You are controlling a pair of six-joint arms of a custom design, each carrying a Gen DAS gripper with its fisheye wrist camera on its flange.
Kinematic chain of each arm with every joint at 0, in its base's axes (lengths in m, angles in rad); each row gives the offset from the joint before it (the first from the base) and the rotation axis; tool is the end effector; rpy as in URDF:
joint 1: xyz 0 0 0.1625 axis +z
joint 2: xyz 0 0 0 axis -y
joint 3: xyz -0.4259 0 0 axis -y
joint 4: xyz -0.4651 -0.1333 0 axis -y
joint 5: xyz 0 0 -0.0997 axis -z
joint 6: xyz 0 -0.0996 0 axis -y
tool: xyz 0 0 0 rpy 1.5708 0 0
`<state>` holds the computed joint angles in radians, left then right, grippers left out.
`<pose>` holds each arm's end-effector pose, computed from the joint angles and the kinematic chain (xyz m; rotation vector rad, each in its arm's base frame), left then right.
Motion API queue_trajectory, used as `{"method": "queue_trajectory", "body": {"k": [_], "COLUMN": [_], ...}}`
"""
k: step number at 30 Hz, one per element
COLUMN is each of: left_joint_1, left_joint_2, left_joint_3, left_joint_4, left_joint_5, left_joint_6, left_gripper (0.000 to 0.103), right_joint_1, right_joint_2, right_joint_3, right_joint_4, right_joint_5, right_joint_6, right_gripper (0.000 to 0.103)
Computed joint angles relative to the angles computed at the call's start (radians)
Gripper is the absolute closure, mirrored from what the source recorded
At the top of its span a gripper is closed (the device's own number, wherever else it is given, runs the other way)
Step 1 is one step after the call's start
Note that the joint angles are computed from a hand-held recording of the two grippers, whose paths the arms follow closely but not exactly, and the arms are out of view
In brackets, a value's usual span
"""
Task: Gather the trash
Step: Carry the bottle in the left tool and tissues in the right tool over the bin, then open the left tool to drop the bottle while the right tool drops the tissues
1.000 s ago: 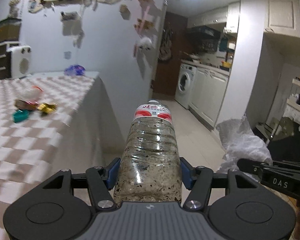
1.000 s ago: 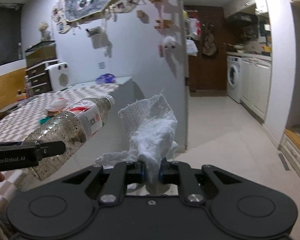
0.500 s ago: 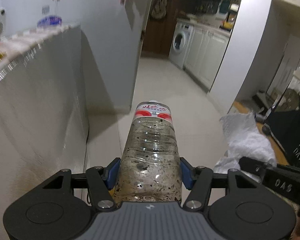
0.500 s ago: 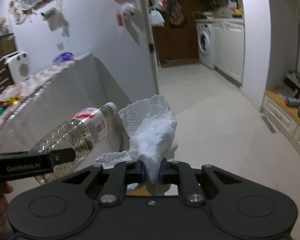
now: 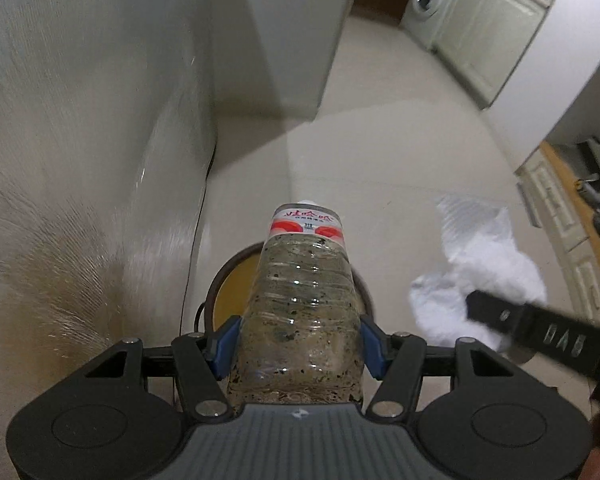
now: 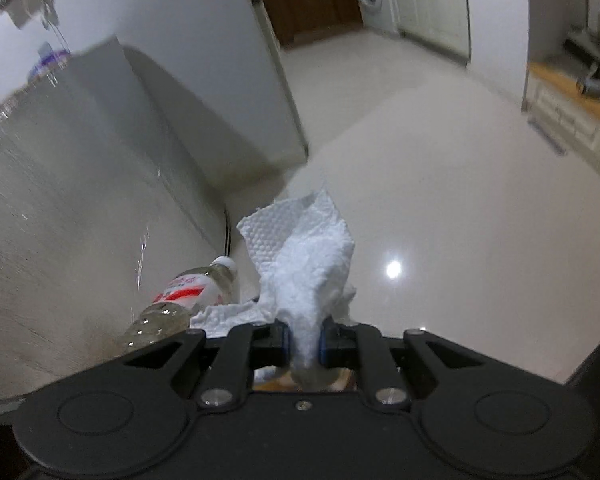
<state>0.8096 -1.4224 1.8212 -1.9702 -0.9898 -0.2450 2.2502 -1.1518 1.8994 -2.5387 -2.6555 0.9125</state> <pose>-0.2718 -0.5578 0.3199 0.6653 2.5212 -0.3765 0.4259 -0.4553 0.2117 -0.4141 -2.2363 1.1527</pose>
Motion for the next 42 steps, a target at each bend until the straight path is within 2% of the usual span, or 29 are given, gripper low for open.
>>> {"method": "queue_trajectory", "body": {"k": [6,9,15,20,24,28,31,36,37,39,42], "left_joint_1": [0.087,0.123,0.174,0.186,0.211,0.223,0.234,0.23,0.23,0.226,0.22], "left_joint_2": [0.101,0.154,0.238,0.283,0.31,0.331,0.337,0.333,0.326,0.323,0.314], "left_joint_3": [-0.053,-0.076,-0.097,-0.095,-0.108,-0.11,-0.111,-0.091,-0.08,-0.075,-0.065], "left_joint_4": [0.018,0.024,0.012,-0.04,-0.028,-0.023,-0.011,-0.017,-0.023,-0.027,-0.042], "left_joint_5": [-0.001,0.0,-0.012,0.021,0.008,0.028,0.033,0.069,0.076,0.077,0.079], "left_joint_6": [0.006,0.005,0.019,0.11,0.106,0.114,0.11,0.088,0.088,0.082,0.095], "left_gripper": [0.042,0.042,0.042,0.042,0.042,0.042,0.041,0.04,0.038,0.02,0.02], "right_joint_1": [-0.095,-0.141,-0.213,-0.26,-0.292,-0.32,-0.331,-0.348,-0.35,-0.354,-0.362], "right_joint_2": [0.068,0.078,0.106,0.153,0.18,0.186,0.195,0.209,0.212,0.22,0.223], "right_joint_3": [0.003,0.005,0.003,-0.027,-0.049,-0.043,-0.049,-0.058,-0.06,-0.068,-0.063], "right_joint_4": [-0.093,-0.09,-0.121,-0.143,-0.13,-0.157,-0.151,-0.139,-0.141,-0.155,-0.18], "right_joint_5": [0.143,0.206,0.264,0.298,0.304,0.336,0.338,0.35,0.35,0.361,0.377], "right_joint_6": [-0.11,-0.124,-0.174,-0.28,-0.362,-0.422,-0.449,-0.445,-0.447,-0.461,-0.482], "right_gripper": [0.089,0.089,0.089,0.089,0.09,0.09,0.09,0.09,0.09,0.089,0.089]}}
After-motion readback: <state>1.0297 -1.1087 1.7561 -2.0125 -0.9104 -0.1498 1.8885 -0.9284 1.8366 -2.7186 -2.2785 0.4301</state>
